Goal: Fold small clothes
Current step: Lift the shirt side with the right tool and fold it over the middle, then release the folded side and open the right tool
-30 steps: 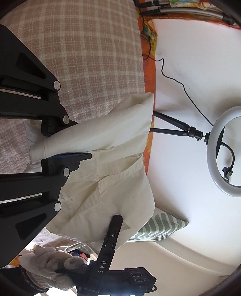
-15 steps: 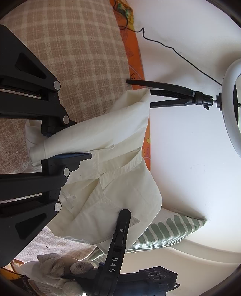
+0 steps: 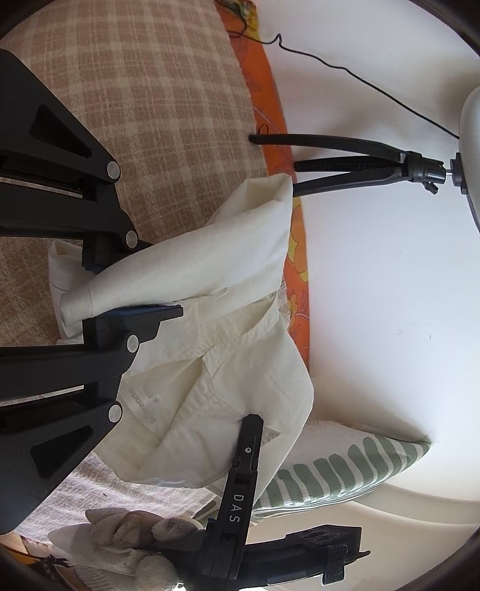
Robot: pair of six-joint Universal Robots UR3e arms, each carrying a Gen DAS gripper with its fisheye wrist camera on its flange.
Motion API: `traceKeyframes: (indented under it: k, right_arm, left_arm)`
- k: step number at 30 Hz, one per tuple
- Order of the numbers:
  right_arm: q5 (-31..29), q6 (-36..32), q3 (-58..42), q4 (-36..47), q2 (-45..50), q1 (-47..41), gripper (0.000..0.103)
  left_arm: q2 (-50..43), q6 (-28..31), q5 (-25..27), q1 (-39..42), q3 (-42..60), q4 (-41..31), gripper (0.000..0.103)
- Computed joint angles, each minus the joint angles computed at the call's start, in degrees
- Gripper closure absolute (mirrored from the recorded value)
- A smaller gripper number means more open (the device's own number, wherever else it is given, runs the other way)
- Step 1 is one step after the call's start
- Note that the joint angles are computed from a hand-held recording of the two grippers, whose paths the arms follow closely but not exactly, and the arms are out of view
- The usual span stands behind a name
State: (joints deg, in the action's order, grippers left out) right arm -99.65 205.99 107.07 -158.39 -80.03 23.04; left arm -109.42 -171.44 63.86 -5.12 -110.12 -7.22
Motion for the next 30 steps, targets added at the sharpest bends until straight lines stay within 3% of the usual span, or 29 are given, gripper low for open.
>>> traceKeyframes:
  k: [14,17,19,20,21,25,30]
  right_arm:
    - [-8.2,1.9,-4.6,7.8,4.3,2.2,0.083]
    - [-9.6,3.2,-4.8,9.3,4.1,2.6,0.070]
    - [-11.0,3.9,-4.5,9.7,3.5,3.3,0.043]
    - [-11.6,4.1,-3.9,9.2,3.0,3.7,0.037]
    - [-12.1,4.1,-3.3,8.4,2.4,4.1,0.033]
    - [-14.4,5.7,-3.5,10.1,0.6,6.1,0.025]
    - [-18.4,8.1,-5.1,13.8,-1.5,10.2,0.023]
  left_arm:
    - [1.2,0.9,1.4,0.2,0.8,-4.2,0.085]
    - [1.9,1.0,1.6,0.3,0.6,-4.8,0.077]
    - [2.8,1.1,2.0,0.3,-0.1,-4.9,0.065]
    - [3.4,1.1,2.2,0.3,-0.8,-4.4,0.053]
    - [4.1,1.0,2.3,0.4,-1.7,-3.5,0.046]
    - [7.1,0.9,4.1,0.0,-3.5,-3.3,0.043]
    - [13.6,1.2,3.6,0.9,-7.2,-4.6,0.037]
